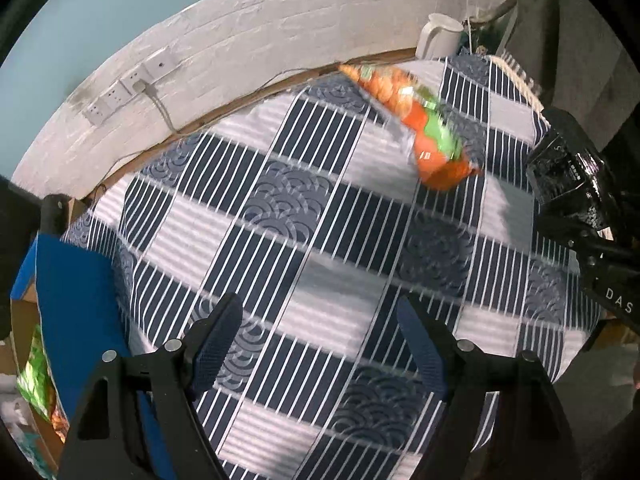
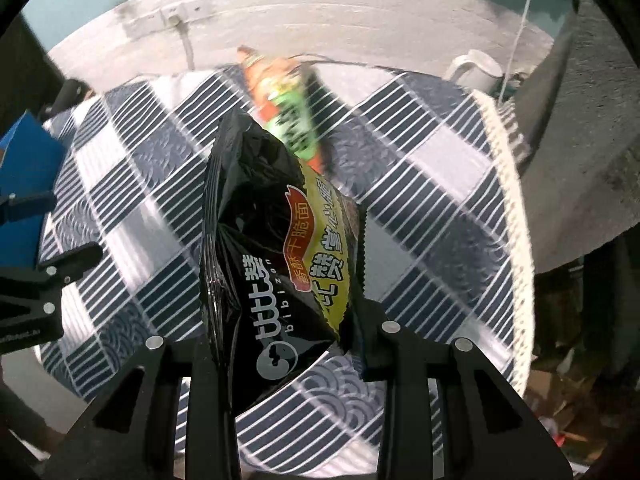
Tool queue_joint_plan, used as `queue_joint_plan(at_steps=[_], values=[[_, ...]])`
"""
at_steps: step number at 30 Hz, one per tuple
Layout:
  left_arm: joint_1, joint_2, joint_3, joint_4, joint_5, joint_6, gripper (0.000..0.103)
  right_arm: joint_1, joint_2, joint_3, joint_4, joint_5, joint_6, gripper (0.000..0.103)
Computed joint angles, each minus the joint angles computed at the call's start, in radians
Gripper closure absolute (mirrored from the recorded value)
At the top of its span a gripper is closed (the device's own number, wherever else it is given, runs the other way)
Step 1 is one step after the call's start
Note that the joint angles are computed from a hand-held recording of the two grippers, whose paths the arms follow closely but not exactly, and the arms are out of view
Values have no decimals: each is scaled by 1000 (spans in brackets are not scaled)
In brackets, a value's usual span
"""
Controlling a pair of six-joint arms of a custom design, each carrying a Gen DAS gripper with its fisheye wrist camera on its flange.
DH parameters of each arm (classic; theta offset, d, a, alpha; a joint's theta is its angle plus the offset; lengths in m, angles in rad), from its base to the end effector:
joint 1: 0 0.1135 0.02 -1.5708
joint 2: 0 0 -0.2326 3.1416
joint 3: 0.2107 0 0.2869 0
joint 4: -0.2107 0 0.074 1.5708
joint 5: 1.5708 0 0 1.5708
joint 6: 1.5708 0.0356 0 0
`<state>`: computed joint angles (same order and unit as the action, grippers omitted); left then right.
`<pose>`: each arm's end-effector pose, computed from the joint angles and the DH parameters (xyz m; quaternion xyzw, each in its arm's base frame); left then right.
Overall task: Organize snacks
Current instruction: 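Grasp the orange-green bag with the left tool while the right tool holds the black pack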
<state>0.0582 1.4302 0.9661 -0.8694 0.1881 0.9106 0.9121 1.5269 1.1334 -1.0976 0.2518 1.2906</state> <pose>0.2907 0.0103 0.1660 0.4188 0.8955 -0.0276 0.1477 0.1910 0.2322 0.1856 0.1914 0.9727 -0.0215 0.1298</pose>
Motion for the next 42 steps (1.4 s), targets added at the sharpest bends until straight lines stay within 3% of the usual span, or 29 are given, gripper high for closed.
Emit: queue_joint_plan(at_steps=[11, 20, 33, 42], values=[[-227, 92, 119, 12, 11, -267, 22, -215, -93, -27, -40, 21, -244, 73], [-355, 216, 228, 55, -14, -428, 22, -358, -41, 4, -35, 30, -460, 73], [-464, 383, 320, 69, -77, -530, 22, -451, -133, -119, 43, -26, -431, 73], [-469, 455, 340, 92, -64, -528, 22, -461, -119, -148, 73, -54, -448, 73]])
